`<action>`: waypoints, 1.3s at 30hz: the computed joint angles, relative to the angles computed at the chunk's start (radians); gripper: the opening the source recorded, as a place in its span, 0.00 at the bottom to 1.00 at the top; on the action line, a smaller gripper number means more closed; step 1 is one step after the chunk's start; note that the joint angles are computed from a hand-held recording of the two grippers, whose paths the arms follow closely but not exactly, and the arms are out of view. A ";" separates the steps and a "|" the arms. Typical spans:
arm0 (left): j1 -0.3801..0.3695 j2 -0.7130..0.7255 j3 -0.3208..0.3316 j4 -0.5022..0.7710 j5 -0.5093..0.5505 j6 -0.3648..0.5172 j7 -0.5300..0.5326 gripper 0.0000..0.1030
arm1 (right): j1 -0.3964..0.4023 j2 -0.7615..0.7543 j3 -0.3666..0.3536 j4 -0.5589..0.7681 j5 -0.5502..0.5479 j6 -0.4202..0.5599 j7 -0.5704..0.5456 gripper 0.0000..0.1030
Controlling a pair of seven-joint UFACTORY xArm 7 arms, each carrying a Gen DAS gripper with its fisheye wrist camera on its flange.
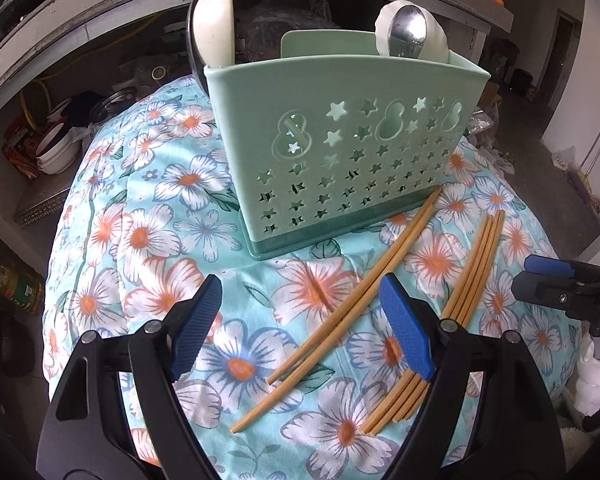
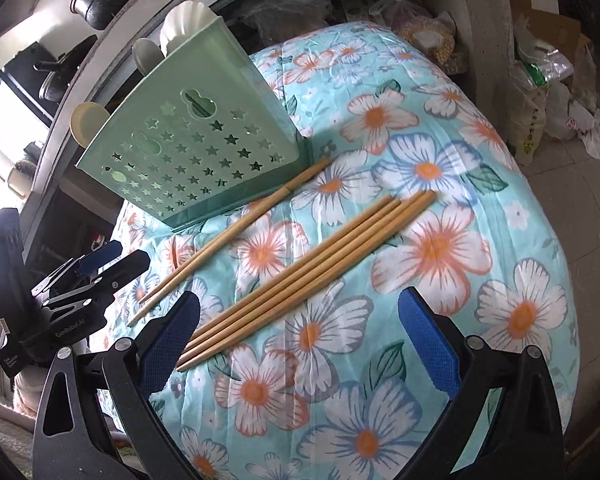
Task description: Organize utensils
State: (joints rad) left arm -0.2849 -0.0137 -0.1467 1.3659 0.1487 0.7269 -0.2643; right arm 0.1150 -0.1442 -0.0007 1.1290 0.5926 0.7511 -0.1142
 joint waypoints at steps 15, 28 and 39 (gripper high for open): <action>-0.022 0.052 -0.001 0.064 0.011 0.056 -0.008 0.75 | -0.012 0.012 -0.009 -0.020 0.099 0.012 -0.064 0.94; -0.031 0.072 0.002 0.083 0.006 0.069 -0.003 0.75 | -0.014 0.009 -0.010 -0.027 0.115 0.008 -0.079 0.94; -0.031 0.076 0.004 0.083 0.000 0.070 -0.002 0.75 | -0.013 0.008 -0.009 -0.028 0.107 0.005 -0.078 0.94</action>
State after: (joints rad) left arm -0.3162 0.0627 -0.1423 1.4493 0.1491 0.7969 -0.2664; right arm 0.1025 -0.1361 -0.0094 1.1007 0.6997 0.7561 -0.1924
